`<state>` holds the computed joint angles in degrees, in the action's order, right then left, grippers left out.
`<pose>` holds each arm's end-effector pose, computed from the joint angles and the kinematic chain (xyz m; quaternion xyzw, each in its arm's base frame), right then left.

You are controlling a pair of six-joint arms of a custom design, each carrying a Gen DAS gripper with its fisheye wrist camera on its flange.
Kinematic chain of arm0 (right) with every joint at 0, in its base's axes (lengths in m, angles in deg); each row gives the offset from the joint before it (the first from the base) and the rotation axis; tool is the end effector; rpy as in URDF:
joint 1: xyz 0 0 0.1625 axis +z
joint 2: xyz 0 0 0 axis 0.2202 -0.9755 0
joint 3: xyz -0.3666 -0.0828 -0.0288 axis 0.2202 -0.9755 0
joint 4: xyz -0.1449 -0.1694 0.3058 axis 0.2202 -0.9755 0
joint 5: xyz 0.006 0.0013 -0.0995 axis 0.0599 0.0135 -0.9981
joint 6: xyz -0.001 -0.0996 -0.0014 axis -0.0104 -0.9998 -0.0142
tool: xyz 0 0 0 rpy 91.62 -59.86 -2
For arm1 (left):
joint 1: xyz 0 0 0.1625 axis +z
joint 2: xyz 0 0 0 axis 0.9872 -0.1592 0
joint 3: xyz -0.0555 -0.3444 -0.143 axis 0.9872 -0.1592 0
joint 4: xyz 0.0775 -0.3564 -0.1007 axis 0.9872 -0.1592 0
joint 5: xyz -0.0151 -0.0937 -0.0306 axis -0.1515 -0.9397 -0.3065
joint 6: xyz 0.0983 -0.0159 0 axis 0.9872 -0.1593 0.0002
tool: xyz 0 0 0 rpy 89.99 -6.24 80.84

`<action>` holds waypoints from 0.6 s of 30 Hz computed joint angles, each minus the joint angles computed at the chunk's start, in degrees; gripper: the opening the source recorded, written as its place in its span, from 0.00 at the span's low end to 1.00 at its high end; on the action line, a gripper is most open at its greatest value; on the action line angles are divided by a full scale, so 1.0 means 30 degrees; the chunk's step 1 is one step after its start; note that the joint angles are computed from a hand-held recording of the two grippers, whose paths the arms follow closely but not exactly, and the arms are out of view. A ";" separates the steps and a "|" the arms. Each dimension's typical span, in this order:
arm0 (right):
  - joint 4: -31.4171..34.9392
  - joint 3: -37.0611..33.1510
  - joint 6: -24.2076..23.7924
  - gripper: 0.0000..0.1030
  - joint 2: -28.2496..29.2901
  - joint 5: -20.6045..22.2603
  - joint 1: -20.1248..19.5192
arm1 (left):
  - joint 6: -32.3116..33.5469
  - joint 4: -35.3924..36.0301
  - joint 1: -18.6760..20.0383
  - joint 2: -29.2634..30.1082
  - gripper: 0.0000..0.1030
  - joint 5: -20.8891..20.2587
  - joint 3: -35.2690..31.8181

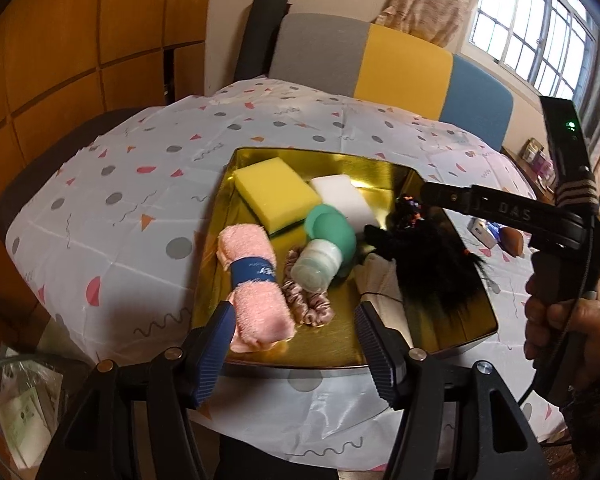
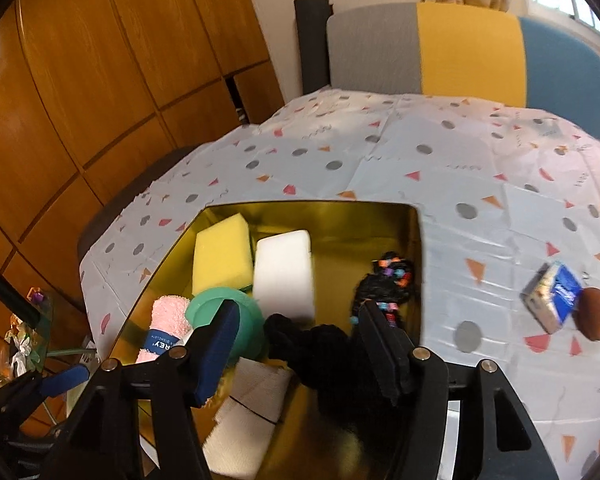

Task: Organize soft objects
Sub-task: 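Carry the black scrunchie into the gold tray and open the right tool, then grasp the blue Tempo tissue pack with the left tool while the right tool reaches the brown sponge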

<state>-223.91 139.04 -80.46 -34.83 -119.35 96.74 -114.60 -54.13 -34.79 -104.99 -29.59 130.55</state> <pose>0.3362 -0.6334 0.0633 0.3279 -0.9076 0.2187 0.1444 -0.1317 -0.4535 0.2694 0.0112 0.8616 -0.3844 0.3313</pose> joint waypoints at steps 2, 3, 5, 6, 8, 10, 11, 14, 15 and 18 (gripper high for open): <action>-0.0547 0.0670 0.0002 0.65 -0.0530 0.0018 -0.0116 | 0.0308 -0.0038 -0.0142 0.0234 0.61 0.0040 -0.0210; -0.0790 0.1058 0.0010 0.66 -0.0852 0.0050 -0.0196 | 0.0459 -0.0088 -0.0206 0.0338 0.61 0.0052 -0.0293; -0.1403 0.1900 -0.0034 0.66 -0.1563 -0.0011 -0.0463 | 0.0782 -0.0235 -0.0398 0.0618 0.61 0.0113 -0.0485; -0.1616 0.2141 -0.0082 0.67 -0.1770 -0.0162 -0.0512 | 0.1016 -0.0337 -0.0486 0.0769 0.61 0.0141 -0.0578; -0.2121 0.2847 -0.0166 0.68 -0.2374 -0.0392 -0.0776 | 0.1434 -0.0453 -0.0621 0.1135 0.61 0.0103 -0.0837; -0.2511 0.3469 -0.0215 0.68 -0.2980 -0.0645 -0.1115 | 0.1856 -0.0663 -0.0740 0.1501 0.62 0.0045 -0.1063; -0.2643 0.3666 -0.0253 0.68 -0.3193 -0.0772 -0.1253 | 0.2045 -0.0750 -0.0787 0.1660 0.62 0.0006 -0.1170; -0.3067 0.4284 -0.0298 0.70 -0.3811 -0.1069 -0.1692 | 0.2713 -0.1011 -0.0880 0.2204 0.62 -0.0178 -0.1563; -0.3175 0.4485 -0.0283 0.70 -0.4072 -0.1196 -0.1901 | 0.2970 -0.1063 -0.0906 0.2439 0.62 -0.0264 -0.1745; -0.3480 0.4826 -0.0335 0.70 -0.4613 -0.1512 -0.2360 | 0.3513 -0.1019 -0.0942 0.3106 0.62 -0.0559 -0.2329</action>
